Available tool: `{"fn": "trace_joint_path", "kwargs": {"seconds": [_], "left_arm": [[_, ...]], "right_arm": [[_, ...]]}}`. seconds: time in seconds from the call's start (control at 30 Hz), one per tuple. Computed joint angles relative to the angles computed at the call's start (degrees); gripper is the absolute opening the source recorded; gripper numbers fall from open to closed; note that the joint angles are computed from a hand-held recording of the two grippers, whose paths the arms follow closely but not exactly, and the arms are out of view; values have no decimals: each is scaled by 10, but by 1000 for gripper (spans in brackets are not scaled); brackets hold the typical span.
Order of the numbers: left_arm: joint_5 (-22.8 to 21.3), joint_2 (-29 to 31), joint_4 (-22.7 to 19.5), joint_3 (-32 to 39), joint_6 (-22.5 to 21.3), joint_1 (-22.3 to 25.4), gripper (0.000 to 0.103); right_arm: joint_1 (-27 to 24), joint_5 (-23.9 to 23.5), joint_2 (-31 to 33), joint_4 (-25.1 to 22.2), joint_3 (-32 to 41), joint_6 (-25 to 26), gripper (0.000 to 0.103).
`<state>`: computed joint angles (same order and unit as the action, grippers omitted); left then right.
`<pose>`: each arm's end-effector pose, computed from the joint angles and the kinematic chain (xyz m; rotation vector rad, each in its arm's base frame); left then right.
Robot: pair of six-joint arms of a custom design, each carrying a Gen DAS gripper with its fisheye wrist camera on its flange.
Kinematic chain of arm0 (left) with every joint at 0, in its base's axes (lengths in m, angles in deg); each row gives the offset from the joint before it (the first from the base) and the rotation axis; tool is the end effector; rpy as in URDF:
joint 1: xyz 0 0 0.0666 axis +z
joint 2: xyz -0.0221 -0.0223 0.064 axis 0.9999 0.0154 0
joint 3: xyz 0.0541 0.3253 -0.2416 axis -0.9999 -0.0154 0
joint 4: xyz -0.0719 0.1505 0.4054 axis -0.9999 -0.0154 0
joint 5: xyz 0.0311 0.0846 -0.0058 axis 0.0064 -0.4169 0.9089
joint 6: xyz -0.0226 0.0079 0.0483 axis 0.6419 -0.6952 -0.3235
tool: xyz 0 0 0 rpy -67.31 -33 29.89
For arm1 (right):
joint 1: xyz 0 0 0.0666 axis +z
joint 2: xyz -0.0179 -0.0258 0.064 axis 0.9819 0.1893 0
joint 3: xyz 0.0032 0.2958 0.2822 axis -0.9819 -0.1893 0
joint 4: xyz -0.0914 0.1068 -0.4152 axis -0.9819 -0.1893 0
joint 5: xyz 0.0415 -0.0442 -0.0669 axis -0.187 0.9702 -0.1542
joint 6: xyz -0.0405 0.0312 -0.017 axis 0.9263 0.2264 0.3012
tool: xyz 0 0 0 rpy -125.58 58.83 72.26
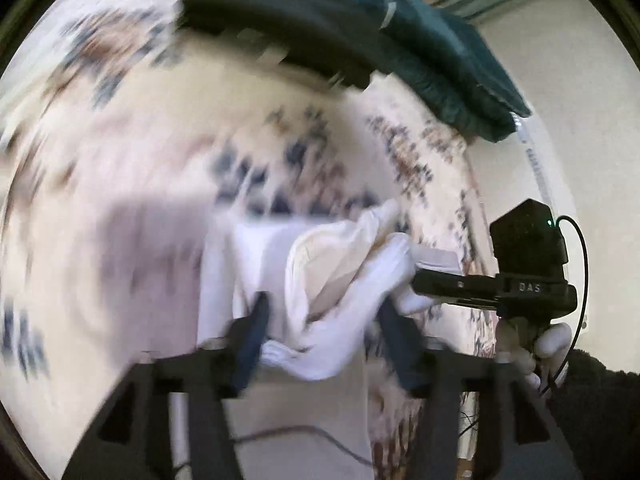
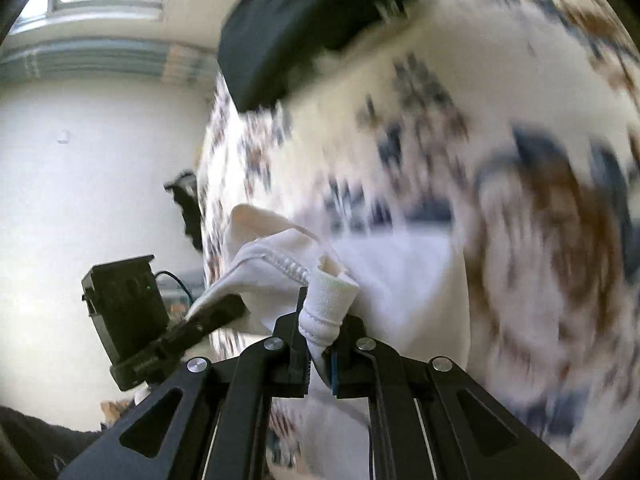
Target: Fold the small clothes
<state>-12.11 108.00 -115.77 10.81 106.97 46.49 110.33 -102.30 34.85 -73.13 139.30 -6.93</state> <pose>0.2611 -0.2630 0.5241 0.3596 2.7970 -1.0406 0.3718 0.2459 0.4330 0.4566 2.7326 1.2406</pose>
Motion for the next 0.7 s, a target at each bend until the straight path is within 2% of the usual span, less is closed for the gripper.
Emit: {"fn": "trace_joint_path", "kwargs": {"seconds": [0.03,0.07,0.13,0.23,0.3,0.47,0.57,0.63,0.67,0.7], "left_arm": [[0,-24,-6,-21,23,-6,62],[-5,-49,-24,-42,45,-12,62],[-12,-88,-59,-70,79,-19,62],[-17,-141,-86,-107,136,-18,62],[-27,-148,-89,-112,166,-18,62],[-38,-114,-22,-112,212,-43,62],[-16,-77,11,-124,243,-55,62],[-10,-62,35,-131,264,-62,60],[-21,-56,41,-132,267,-68,55],[-31,-62,51,-136,269,-73,20]], "right_arm": [[13,-6,-13,-20,-13,0,26],[23,-13,-28,-38,-30,0,44],[51,-23,-43,-70,-50,-2,52],[81,-52,-73,-83,-80,-32,52],[97,-39,-90,-88,-89,-49,52],[101,55,-125,-81,-114,-143,52],[102,103,-133,-97,-128,-187,52],[102,118,-131,-95,-141,-206,52],[102,116,-134,-80,-154,-226,52],[100,113,-142,-61,-167,-245,52]]}}
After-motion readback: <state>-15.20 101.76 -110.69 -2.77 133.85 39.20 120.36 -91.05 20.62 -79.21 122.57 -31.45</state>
